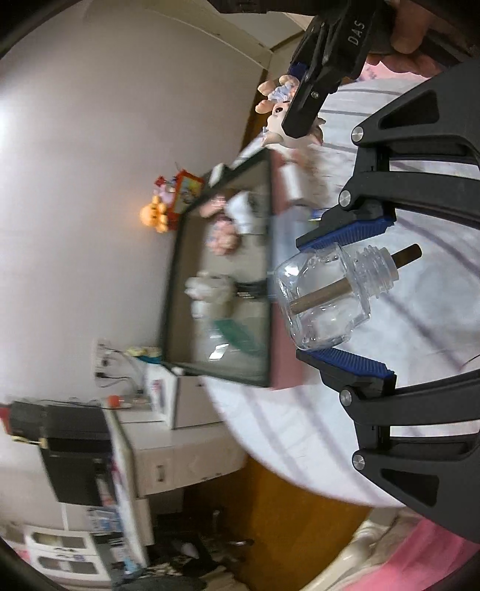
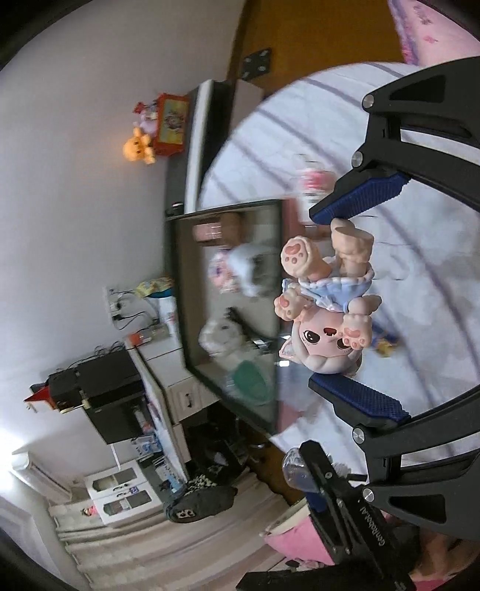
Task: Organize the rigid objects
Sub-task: 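Carry the bottle and doll into the tray box and open both tools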
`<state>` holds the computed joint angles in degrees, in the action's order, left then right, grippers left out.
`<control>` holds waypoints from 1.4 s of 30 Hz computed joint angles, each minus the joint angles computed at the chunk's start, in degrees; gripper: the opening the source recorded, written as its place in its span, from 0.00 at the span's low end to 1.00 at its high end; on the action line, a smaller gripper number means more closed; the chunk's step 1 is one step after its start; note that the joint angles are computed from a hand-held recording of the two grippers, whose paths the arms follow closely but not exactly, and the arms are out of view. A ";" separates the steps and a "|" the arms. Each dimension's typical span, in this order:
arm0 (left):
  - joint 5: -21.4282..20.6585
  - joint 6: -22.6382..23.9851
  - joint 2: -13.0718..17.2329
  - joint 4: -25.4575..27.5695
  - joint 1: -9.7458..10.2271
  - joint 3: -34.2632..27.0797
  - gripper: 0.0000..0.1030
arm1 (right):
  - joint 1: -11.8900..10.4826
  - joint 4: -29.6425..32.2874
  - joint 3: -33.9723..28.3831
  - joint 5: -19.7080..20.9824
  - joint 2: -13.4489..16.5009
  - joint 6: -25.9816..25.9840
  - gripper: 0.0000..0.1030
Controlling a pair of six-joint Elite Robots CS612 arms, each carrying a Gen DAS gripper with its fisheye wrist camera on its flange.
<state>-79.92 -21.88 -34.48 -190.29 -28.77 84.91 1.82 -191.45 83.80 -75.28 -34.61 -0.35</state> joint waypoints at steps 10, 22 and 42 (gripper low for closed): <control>0.35 3.68 3.87 4.27 1.50 -11.84 0.51 | 0.41 6.43 -12.26 0.27 3.61 -1.86 0.80; -2.16 3.88 11.97 18.45 2.38 -26.52 0.51 | 0.28 20.72 -25.70 -0.32 10.54 -1.21 0.81; 6.77 1.76 4.46 4.83 0.82 -10.96 1.00 | -0.49 9.35 -13.94 1.16 4.73 4.86 1.00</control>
<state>-73.15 -20.11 -30.02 -185.45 -27.95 73.95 1.33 -182.10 69.86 -74.13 -29.88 4.51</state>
